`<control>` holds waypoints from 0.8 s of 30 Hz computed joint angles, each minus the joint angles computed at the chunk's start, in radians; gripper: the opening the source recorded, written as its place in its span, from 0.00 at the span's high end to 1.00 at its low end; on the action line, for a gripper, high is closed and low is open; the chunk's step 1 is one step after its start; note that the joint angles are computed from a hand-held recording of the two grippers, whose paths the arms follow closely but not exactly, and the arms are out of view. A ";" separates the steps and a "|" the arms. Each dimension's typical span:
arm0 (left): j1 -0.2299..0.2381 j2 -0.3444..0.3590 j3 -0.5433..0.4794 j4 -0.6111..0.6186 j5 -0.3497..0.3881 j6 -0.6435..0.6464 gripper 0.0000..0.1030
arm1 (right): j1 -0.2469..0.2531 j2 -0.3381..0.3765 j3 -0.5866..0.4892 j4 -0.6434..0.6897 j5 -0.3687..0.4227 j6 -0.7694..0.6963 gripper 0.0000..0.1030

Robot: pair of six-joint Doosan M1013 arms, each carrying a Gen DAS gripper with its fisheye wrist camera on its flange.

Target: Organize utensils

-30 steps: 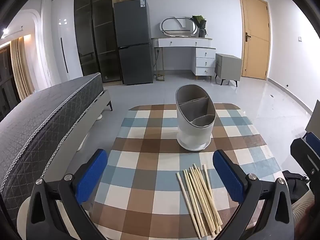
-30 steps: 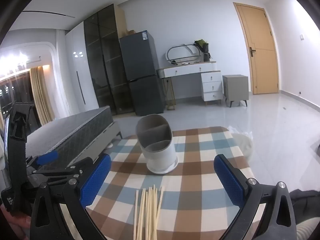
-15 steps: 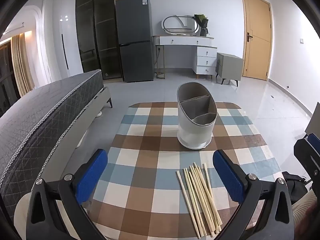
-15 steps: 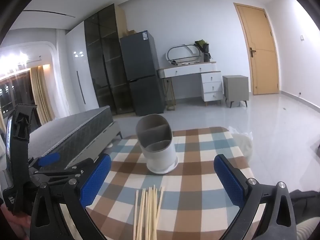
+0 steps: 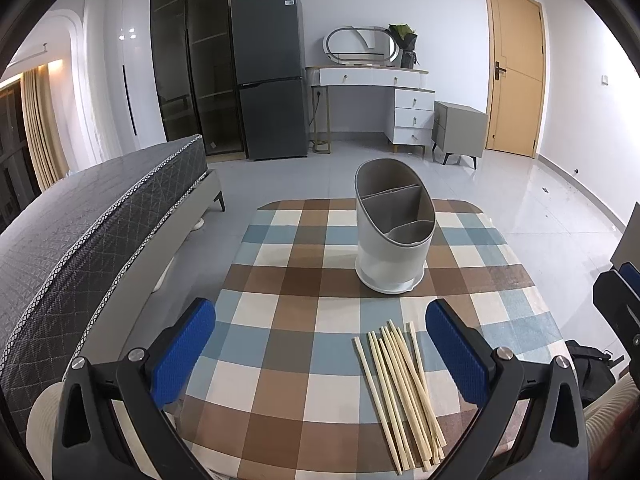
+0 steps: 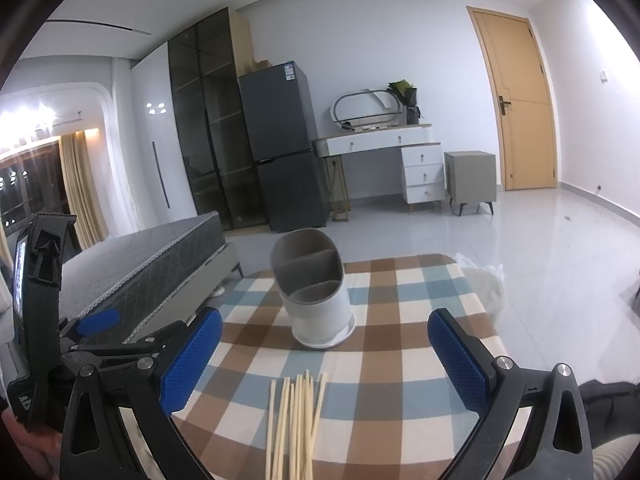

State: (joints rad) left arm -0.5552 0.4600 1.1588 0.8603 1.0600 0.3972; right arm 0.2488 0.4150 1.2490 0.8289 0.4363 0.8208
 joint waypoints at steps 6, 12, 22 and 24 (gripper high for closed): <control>-0.001 0.000 0.001 0.000 0.004 0.002 0.01 | 0.000 -0.001 0.001 -0.001 -0.002 -0.001 0.00; -0.001 0.001 0.000 0.001 0.011 0.004 0.01 | -0.001 -0.001 0.001 -0.001 -0.001 -0.001 0.00; 0.000 0.000 0.001 0.000 0.011 0.003 0.01 | -0.001 -0.002 0.003 0.001 -0.002 -0.004 0.00; 0.000 0.000 0.001 0.001 0.010 0.003 0.01 | -0.001 -0.002 0.003 0.003 -0.002 -0.006 0.00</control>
